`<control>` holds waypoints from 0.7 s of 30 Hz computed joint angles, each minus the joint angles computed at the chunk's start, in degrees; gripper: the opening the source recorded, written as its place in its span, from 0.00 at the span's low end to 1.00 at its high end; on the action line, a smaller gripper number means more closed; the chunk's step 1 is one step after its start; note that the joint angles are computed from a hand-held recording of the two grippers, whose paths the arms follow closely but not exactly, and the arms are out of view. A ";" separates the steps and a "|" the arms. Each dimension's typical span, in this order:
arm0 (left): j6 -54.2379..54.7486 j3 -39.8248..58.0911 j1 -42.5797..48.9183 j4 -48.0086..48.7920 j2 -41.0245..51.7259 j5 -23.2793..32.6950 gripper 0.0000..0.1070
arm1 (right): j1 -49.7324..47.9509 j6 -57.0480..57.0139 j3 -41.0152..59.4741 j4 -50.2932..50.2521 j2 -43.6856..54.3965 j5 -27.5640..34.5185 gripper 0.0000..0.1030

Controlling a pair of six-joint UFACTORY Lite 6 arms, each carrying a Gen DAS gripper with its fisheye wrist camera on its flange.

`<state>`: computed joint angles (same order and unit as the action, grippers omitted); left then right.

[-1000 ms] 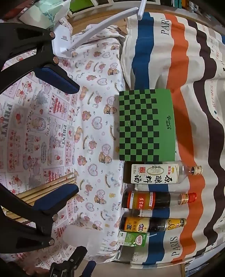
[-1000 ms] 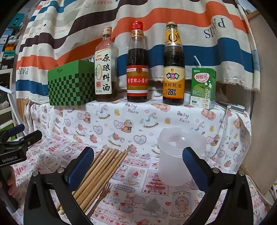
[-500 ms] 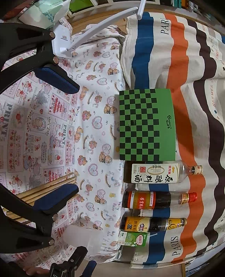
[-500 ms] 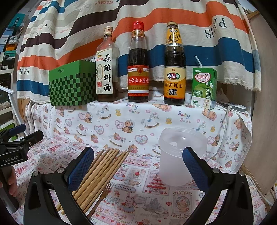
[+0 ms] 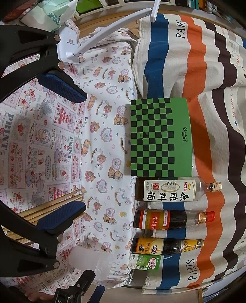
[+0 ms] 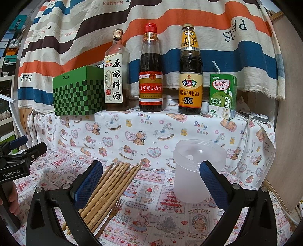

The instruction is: Organize utensils

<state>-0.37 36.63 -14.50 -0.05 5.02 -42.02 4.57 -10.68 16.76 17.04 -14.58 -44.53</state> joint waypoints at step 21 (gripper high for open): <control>-0.68 0.21 0.40 0.96 0.02 0.07 0.96 | 0.40 -0.73 0.16 1.12 0.26 -0.08 1.00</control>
